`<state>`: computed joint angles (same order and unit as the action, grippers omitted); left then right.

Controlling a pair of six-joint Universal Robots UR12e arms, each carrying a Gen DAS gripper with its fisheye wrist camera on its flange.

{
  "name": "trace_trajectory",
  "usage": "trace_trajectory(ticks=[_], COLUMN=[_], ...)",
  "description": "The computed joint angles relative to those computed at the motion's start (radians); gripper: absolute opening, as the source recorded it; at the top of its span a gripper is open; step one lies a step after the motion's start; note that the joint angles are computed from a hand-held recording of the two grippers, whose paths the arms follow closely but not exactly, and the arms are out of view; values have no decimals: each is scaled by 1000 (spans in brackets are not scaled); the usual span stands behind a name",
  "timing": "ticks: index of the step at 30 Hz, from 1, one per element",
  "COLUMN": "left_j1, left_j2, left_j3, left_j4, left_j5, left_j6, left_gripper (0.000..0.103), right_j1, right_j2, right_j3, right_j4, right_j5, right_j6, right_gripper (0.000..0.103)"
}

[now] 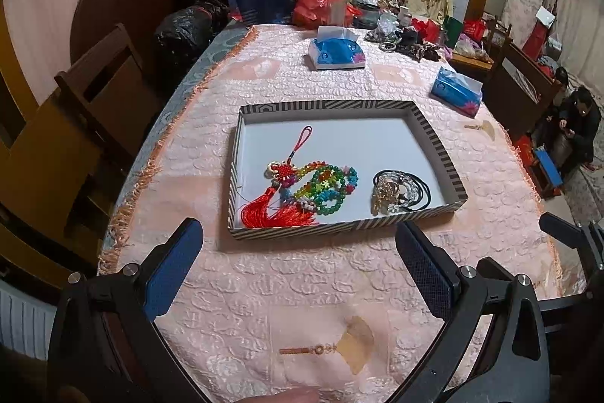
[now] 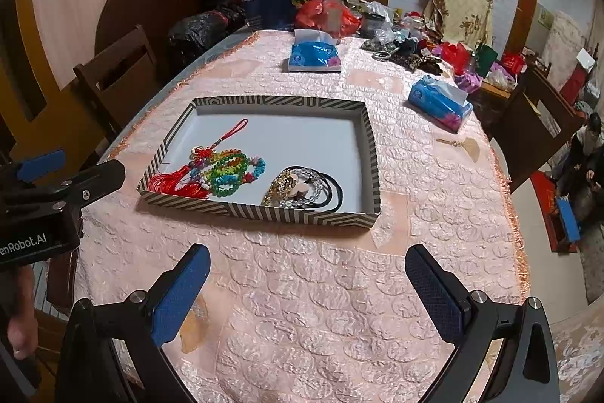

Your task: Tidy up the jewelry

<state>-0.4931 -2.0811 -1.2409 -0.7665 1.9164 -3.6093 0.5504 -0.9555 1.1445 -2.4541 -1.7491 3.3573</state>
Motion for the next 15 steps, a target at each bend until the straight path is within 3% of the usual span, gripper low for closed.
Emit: trace_trajectory(ticks=[15], left_j1=[-3], left_j2=[-14], left_j3=[14], left_j4=[-19], left_j5=[0], left_j6=[-7], left_gripper=[102], right_j1=[-4], right_j2=[2], right_j3=[-4], right_j4=[-5], right_j5=[15], right_j6=[-3], right_gripper=[103])
